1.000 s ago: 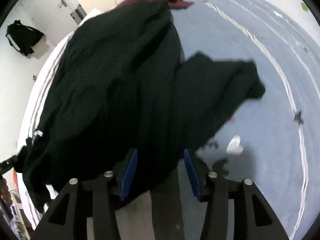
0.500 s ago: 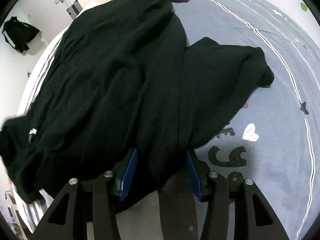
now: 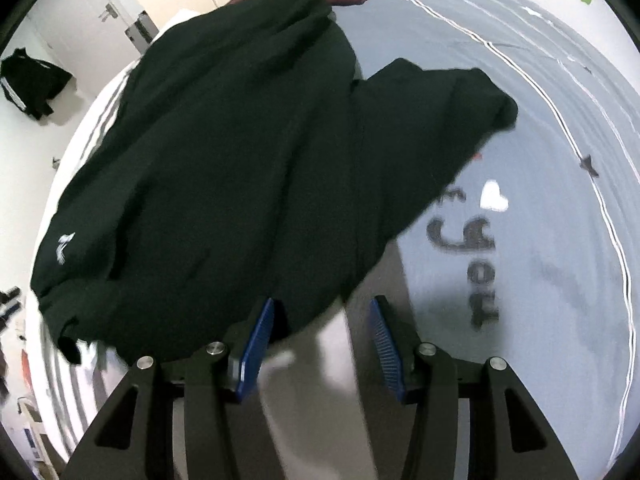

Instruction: Fold clothes

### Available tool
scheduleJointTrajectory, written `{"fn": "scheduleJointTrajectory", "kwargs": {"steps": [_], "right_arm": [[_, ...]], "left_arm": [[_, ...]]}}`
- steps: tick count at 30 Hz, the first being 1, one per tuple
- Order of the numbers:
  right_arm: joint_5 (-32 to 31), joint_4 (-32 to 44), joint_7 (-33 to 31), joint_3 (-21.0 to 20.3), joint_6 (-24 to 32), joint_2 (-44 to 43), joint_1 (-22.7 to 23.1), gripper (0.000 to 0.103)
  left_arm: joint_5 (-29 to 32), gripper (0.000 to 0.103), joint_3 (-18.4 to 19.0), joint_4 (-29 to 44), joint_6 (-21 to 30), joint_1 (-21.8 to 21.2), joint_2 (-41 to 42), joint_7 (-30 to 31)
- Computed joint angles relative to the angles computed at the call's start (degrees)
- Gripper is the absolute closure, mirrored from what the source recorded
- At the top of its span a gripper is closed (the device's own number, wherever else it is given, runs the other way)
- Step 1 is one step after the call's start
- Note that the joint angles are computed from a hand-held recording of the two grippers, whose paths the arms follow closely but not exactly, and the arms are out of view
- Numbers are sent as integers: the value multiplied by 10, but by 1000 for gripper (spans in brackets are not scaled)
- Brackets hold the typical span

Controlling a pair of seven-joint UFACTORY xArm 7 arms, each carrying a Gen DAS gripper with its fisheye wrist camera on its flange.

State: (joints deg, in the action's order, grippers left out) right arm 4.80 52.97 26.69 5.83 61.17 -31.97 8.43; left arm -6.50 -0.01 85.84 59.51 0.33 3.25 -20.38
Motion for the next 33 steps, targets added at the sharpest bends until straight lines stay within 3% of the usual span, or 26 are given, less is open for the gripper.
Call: {"fn": "scheduleJointTrajectory", "kwargs": {"steps": [6, 8, 12, 17, 19, 20, 21, 22, 23, 24, 28, 33], "right_arm": [[55, -39, 11, 7, 7, -56, 39, 57], [90, -53, 9, 10, -11, -61, 62, 57], [138, -75, 10, 21, -61, -53, 100, 57], [159, -81, 18, 15, -129, -21, 110, 51], [155, -77, 19, 14, -135, -12, 110, 51], [153, -75, 20, 14, -137, -7, 110, 54], [150, -73, 20, 14, -140, -3, 110, 65], [142, -66, 19, 13, -134, 4, 108, 75], [133, -58, 17, 13, -126, 11, 105, 95], [126, -39, 14, 15, -128, 31, 103, 98], [102, 2, -2, 18, -111, 37, 101, 99], [115, 36, -44, -6, -26, -39, 113, 99]], "left_arm": [[-117, 57, -35, -123, -47, -50, -49, 11], [-130, 57, -42, -133, -66, -66, -43, 4], [-138, 36, -51, -144, -111, -87, -31, -22], [-201, 34, -47, -158, -173, -92, -30, -21], [-189, 34, -49, -147, -183, -95, -17, -31], [-178, 39, -51, -139, -186, -97, -7, -38], [-157, 46, -51, -131, -182, -100, -2, -50], [-131, 68, -52, -123, -175, -102, 2, -65], [-107, 91, -52, -113, -166, -104, 6, -74], [-84, 96, -52, -101, -155, -106, 11, -82], [-55, 99, -58, -97, -141, -114, -27, -77], [-60, 99, -57, -81, -100, -120, -87, -57]]}}
